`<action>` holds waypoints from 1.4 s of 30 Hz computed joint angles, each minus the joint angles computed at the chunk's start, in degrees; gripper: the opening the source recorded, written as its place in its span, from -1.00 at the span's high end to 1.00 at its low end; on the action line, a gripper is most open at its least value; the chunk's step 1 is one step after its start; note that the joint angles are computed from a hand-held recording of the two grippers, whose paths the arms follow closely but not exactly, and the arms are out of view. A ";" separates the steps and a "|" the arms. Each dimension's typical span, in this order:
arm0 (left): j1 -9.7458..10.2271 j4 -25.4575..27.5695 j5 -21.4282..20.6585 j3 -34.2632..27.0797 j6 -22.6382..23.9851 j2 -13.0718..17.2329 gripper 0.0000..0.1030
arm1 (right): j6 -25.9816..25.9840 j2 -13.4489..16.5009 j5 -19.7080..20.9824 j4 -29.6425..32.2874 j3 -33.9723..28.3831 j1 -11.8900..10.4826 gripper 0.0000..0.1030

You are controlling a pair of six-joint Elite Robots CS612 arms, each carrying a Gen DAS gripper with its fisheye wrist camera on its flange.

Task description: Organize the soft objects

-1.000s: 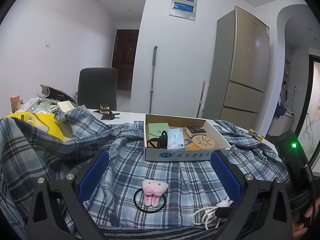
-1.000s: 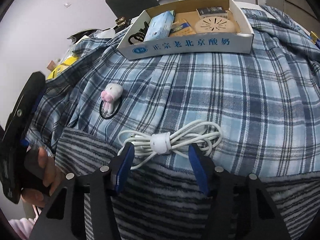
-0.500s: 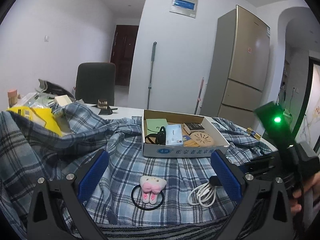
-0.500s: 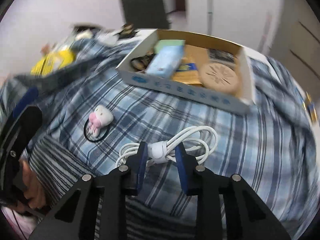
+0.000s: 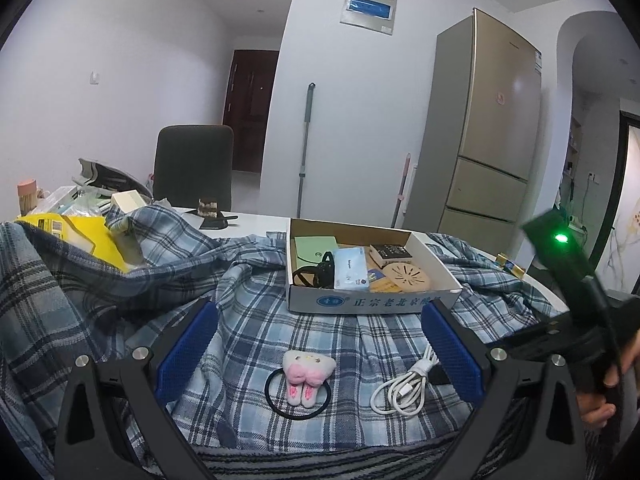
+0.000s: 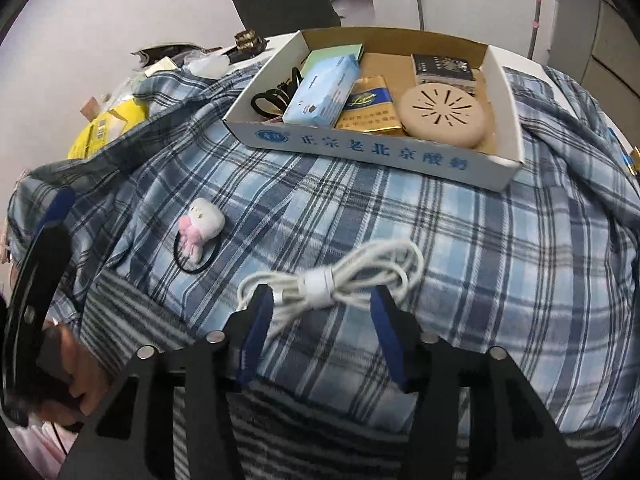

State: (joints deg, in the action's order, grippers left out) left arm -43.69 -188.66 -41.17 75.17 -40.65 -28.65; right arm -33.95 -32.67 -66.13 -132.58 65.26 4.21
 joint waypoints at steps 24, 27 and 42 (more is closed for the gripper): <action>-0.24 0.74 0.31 -0.98 2.72 0.45 -1.00 | -5.49 0.49 -6.60 -6.45 0.27 -0.05 0.63; -0.30 2.35 1.07 -1.01 1.08 0.31 -1.00 | -9.86 -1.16 -4.31 -2.49 2.54 -0.75 0.63; -0.17 2.30 0.79 -0.79 0.48 0.21 -1.00 | -20.53 -0.57 0.12 -10.85 2.75 0.02 -0.21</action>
